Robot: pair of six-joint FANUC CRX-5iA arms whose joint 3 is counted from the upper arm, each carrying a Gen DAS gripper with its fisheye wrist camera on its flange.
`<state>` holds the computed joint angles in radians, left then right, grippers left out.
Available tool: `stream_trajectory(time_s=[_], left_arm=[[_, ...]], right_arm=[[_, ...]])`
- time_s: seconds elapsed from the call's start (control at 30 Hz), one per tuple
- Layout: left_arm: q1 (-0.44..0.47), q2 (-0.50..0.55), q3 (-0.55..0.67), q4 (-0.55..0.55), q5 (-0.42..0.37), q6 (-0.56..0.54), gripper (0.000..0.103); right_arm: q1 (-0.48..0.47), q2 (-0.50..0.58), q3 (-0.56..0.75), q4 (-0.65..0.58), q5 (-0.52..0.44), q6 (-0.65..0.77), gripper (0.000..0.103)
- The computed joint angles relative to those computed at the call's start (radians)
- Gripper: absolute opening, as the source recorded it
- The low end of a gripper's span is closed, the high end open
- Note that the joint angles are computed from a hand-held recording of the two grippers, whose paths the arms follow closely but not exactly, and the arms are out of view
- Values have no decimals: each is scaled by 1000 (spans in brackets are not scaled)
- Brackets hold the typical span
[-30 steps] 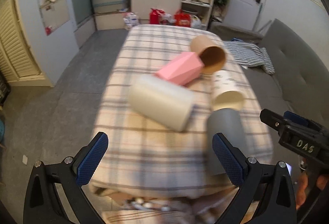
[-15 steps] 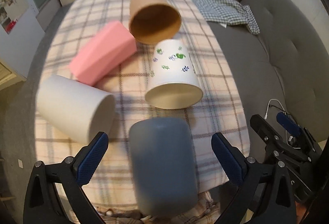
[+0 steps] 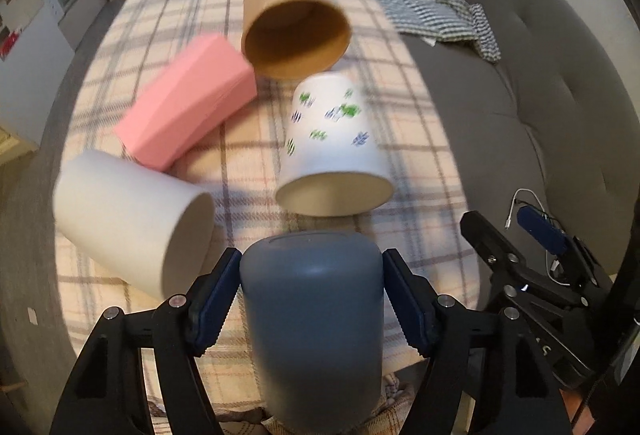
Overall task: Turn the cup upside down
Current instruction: 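Lower the grey cup with the right gripper, open end down, onto the table, then open the right gripper and withdraw it from the grey cup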
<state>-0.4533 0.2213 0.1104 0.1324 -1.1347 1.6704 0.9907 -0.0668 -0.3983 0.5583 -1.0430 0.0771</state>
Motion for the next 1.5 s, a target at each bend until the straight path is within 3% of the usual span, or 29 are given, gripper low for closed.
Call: stream_trajectory(time_s=[0.4,0.57,0.97,1.13,1.33,1.5], left_arm=[[-24,-138,-99,-49,140,-3,72],[-59,-175,-137,-148,226,39,72],[-73,-172,-156,-166,249,31,72],[-58,-175,-164,-125,249,18,80],[-41,-239,-205,-104,297,18,83],[-18,-355,-287,-95,391,22,83]], right_arm=[[81,-47,-17,60,-69,-72,84],[101,-55,-30,48,-76,-91,84],[99,-48,-29,34,-74,-89,84],[102,-45,-24,37,-80,-91,84],[132,-67,-22,73,-139,-112,84],[177,-103,-36,131,-184,-164,84]])
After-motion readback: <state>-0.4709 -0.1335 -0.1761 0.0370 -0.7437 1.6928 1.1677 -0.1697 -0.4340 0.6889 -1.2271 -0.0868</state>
